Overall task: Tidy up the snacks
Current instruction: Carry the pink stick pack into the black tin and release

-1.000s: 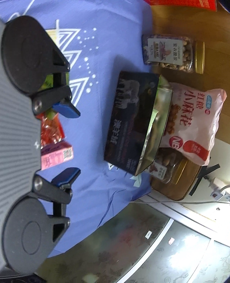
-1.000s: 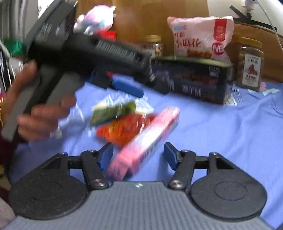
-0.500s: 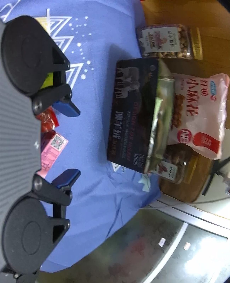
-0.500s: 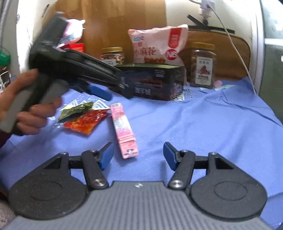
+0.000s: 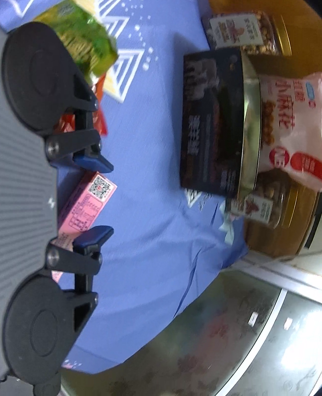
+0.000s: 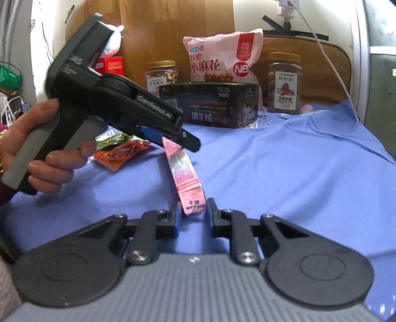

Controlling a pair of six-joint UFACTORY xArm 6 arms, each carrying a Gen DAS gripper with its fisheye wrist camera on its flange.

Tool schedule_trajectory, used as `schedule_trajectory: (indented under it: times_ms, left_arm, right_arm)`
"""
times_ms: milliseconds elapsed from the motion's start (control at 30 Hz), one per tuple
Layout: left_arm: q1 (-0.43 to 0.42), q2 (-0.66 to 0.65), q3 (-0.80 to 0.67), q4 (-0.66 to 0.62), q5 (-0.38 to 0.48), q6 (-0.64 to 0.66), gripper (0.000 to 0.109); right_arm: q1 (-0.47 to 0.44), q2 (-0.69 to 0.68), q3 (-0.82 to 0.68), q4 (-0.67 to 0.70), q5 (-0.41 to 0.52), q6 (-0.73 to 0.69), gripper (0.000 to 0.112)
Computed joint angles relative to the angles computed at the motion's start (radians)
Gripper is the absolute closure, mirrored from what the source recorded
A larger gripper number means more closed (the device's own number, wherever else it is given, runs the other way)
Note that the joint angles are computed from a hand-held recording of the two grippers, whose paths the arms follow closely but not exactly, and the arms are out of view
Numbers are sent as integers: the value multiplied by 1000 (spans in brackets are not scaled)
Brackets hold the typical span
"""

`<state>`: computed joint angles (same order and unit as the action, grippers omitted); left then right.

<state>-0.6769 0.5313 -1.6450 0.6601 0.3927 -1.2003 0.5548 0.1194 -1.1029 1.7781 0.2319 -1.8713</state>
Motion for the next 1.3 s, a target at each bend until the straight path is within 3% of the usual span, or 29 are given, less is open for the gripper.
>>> schedule_trajectory:
  times_ms: [133,267,433,567,700,800,1033,1167,1300]
  left_arm:
    - [-10,-5,6,18,-9,-9,62]
    - [-2,-12,23,56,-11,-48,62]
    - [2,-16,31,114,-17,-86,59]
    - [21,-43,62,106,-60,-119,63]
    - [41,-89,69,232,-58,-214,63]
    - [63,-107,41,307,-34,-251,63]
    - [142,-32,-142,322,8,-215,62]
    - [194,75,-286,203,23,-113,62]
    - [230,192,-436,61,85,-17,61]
  right_arm:
    - [-18,-42,48,-21,61,37,90]
    - [-6,-4,8,-21,39,50,87]
    - [8,21,-23,61,6,-51,87]
    - [-8,19,-27,24,38,16,90]
    - [-23,41,-87,31,87,28,90]
    - [-22,90,-179,24,104,15,90]
    - [-6,301,-514,-18,93,2,90]
    - [4,463,-735,-190,73,170,90]
    - [6,638,-962,-463,78,437,90]
